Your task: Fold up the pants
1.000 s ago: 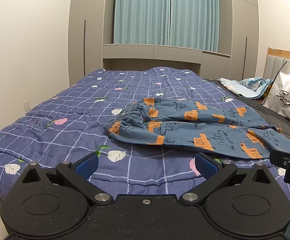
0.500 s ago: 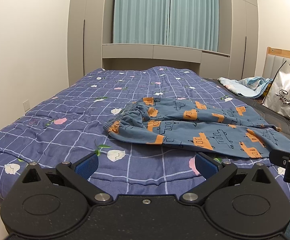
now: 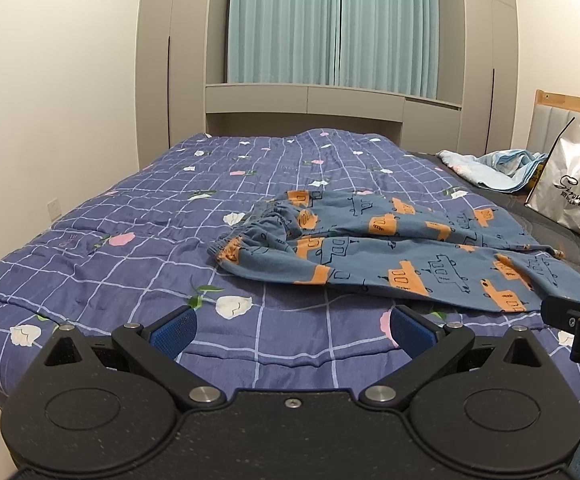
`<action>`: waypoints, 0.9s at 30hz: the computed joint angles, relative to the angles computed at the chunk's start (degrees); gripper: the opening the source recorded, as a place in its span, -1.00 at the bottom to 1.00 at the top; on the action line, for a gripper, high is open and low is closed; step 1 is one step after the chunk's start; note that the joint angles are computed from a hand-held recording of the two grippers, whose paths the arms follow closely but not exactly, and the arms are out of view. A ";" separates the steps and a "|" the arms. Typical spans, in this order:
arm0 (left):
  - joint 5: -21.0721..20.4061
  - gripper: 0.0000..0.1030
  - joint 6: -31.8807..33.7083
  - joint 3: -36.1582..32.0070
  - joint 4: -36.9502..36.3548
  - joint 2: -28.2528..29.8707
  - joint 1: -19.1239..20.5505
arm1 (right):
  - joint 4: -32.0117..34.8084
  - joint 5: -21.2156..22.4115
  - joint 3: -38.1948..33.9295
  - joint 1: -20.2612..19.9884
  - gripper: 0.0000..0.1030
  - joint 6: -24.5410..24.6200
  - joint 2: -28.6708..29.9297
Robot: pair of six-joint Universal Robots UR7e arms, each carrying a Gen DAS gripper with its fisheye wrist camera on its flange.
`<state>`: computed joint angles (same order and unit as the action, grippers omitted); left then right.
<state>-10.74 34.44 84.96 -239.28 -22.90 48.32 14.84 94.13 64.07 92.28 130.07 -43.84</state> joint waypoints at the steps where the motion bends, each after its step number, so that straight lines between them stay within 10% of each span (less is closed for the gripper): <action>1: 0.08 0.99 -0.20 0.16 0.02 0.05 0.08 | -0.01 -0.01 -0.02 -0.01 1.00 -0.01 0.02; 27: 3.39 0.99 -9.71 -0.04 11.94 -1.30 0.46 | -0.35 -0.36 0.42 -0.01 1.00 -0.45 -0.01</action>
